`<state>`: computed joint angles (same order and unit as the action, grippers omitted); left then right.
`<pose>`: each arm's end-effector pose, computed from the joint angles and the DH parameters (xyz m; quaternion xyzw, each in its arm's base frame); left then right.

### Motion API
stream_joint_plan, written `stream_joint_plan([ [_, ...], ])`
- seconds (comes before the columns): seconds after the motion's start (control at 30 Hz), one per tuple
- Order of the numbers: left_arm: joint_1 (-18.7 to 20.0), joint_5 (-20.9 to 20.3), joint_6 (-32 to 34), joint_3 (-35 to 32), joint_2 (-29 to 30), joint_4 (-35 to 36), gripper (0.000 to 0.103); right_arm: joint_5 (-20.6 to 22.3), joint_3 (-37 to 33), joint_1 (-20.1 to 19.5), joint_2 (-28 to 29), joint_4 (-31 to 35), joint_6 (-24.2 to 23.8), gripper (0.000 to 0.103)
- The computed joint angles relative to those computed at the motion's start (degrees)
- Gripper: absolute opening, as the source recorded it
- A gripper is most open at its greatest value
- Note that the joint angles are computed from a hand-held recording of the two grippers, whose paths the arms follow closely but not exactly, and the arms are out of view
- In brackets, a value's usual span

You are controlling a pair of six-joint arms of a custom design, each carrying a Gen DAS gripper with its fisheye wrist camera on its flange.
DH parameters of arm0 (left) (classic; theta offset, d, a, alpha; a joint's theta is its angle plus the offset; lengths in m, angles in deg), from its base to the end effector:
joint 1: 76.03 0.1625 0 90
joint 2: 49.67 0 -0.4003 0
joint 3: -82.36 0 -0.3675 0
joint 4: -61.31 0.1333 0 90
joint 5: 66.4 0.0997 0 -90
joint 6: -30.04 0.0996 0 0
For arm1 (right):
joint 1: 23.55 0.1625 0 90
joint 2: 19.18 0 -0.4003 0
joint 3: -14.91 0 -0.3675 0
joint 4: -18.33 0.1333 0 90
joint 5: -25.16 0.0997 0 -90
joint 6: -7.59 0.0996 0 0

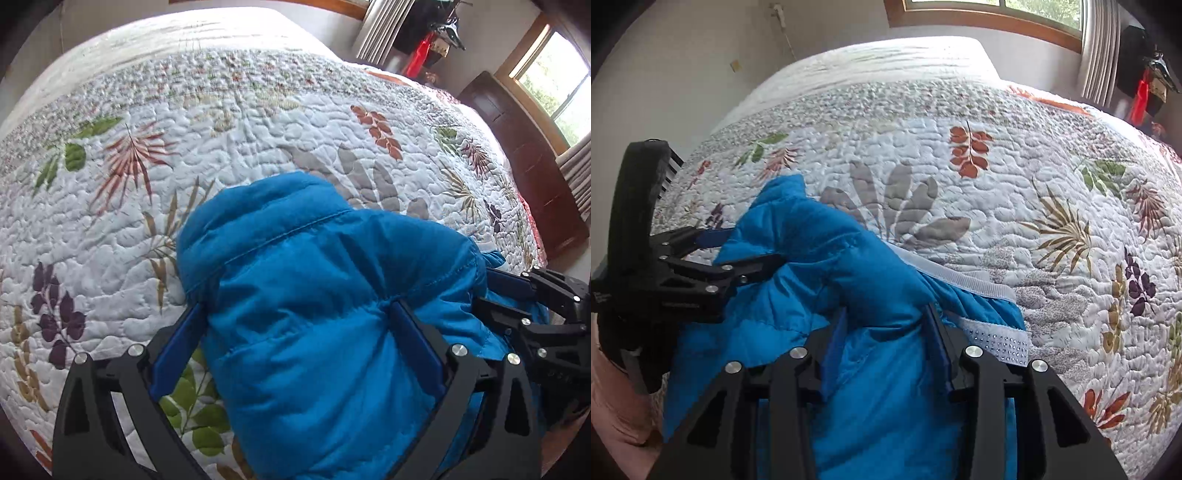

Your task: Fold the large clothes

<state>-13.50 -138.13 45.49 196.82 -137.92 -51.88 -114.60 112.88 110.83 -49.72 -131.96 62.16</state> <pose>-0.0554 -0.4632 0.3006 0.3650 0.9170 0.0093 0.1606 0.4443 -0.3722 -0.0497 -0.0543 -0.9042 0.2825 0.3158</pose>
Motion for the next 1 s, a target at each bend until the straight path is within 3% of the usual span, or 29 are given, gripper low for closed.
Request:
stream_joint_plan([
  [0.17,1.4,-1.7,0.0,-0.1,-0.5,-0.2,0.101,1.1,3.7,-0.2,-0.7,-8.8,-1.2,0.042],
  [0.3,1.9,-3.7,-2.1,-1.1,-5.3,2.0,0.098,-0.4,6.3,4.1,-2.5,-12.2,1.2,0.039],
  [0.4,-0.6,-2.1,1.7,3.4,-14.5,-1.2,0.098,-3.2,5.4,9.0,-2.7,-8.0,3.6,0.041],
  [0.53,-2.7,-4.9,5.3,6.1,-25.9,4.9,0.098,-3.5,3.7,14.6,-1.9,-0.1,8.9,0.041],
  [0.67,-5.2,-2.5,6.4,12.0,-35.7,8.5,0.098,-3.4,1.1,17.1,0.4,10.2,16.5,0.041],
  [0.73,-4.9,-1.9,7.5,14.5,-38.2,7.7,0.099,-3.1,1.1,16.7,1.6,11.6,18.8,0.044],
  [0.9,-1.1,-3.0,10.3,16.9,-37.9,3.9,0.101,-4.0,5.8,15.4,3.9,-1.7,16.1,0.046],
  [1.0,0.0,-4.3,8.8,14.5,-35.2,6.5,0.1,-3.7,6.1,15.5,3.3,-2.0,16.3,0.046],
])
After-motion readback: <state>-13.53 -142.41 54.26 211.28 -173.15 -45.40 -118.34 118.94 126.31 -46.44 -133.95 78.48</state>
